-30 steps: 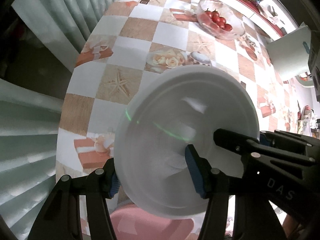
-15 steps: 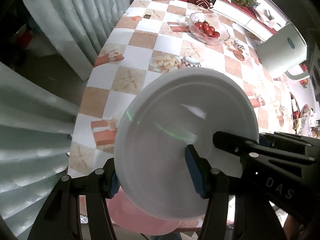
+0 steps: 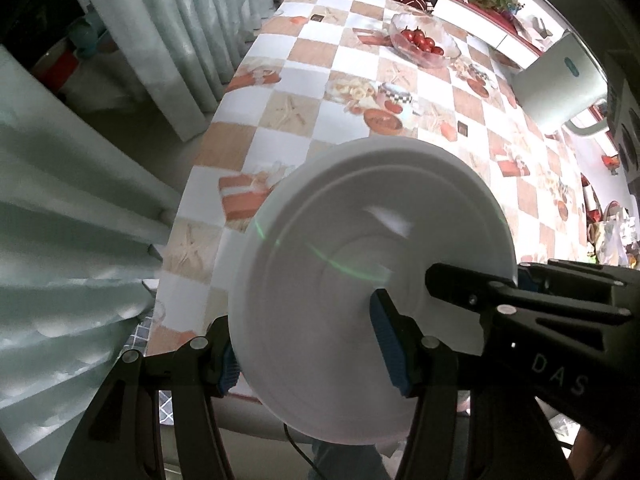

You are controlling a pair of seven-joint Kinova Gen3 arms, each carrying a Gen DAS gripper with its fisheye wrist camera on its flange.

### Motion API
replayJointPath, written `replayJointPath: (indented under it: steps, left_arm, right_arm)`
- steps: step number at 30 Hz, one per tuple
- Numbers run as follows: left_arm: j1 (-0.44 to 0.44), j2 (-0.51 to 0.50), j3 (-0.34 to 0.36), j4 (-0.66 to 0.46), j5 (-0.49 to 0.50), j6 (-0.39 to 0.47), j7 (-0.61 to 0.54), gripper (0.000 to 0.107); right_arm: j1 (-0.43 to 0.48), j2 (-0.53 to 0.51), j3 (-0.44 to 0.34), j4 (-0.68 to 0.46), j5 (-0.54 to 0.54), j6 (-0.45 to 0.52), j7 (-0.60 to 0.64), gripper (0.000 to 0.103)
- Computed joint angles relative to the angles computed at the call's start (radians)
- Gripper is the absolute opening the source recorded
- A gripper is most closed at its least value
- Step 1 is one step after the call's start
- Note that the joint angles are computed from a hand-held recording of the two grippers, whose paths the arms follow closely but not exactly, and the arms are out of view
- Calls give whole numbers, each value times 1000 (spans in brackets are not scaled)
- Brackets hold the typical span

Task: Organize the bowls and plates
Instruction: 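Lift and carry the white bowl over the pink plate stack with both tools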

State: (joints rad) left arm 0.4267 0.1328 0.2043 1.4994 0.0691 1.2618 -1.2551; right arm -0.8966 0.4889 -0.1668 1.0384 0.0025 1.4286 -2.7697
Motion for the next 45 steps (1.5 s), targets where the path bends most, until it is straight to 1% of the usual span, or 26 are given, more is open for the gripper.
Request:
replayJointPath:
  steps: [1,2,3,4,5,14,16,18,19,20,21,26,30,36,45]
  left_arm:
    - [-1,-9,0,10,-1,0,-2,61]
    - [-2,-18,-1,19,0,0,-6,61]
    - [-6,-26,-2,29,3,2,-11,61]
    - [-9,-37,-2,42,6,3,-17,61]
    - [-13,-46,-3,53,8,3,-20,61]
    - [-56,-105,-12,154,51,-7,-60,60]
    - [-71,-119,-20,181,72,-14,-72,55]
    - [-93,-125,-32,199,107,-17,-87,45]
    - [-108,-128,-42,211,129,-17,-92,42]
    - [-117,-129,-46,219,134,-17,-92,38]
    - [-121,-129,-43,222,127,-18,-90,36]
    - [-132,-147,-38,244,121,-29,-98,35]
    - [-138,-153,-39,258,131,-29,-111,32]
    - [-139,-146,-36,269,134,-36,-116,32]
    - [-116,-117,-22,262,117,-51,-114,32]
  right_arm:
    - [12,-9,-5,21,-24,-24,15,21]
    - [5,-10,0,25,-33,-33,17,21]
    - [-18,-5,14,15,-24,-24,7,21]
    - [-23,3,10,-2,-23,-8,4,21]
    - [-15,6,-11,-4,-15,-8,-2,21]
    - [-37,38,-24,-11,-56,-23,-5,21]
    - [-43,48,-23,-16,-61,-22,-8,21]
    - [-43,50,-21,-7,-69,-30,-16,21]
    - [-44,51,-22,-2,-73,-34,-20,21]
    - [-42,49,-23,8,-79,-45,-23,21]
    - [-41,49,-25,15,-84,-55,-24,21]
    - [-46,55,-28,22,-90,-76,-25,21]
    - [-47,58,-28,35,-91,-85,-25,21]
    - [-52,73,-28,31,-88,-75,-17,21]
    - [-51,68,-23,64,-84,-83,-38,21]
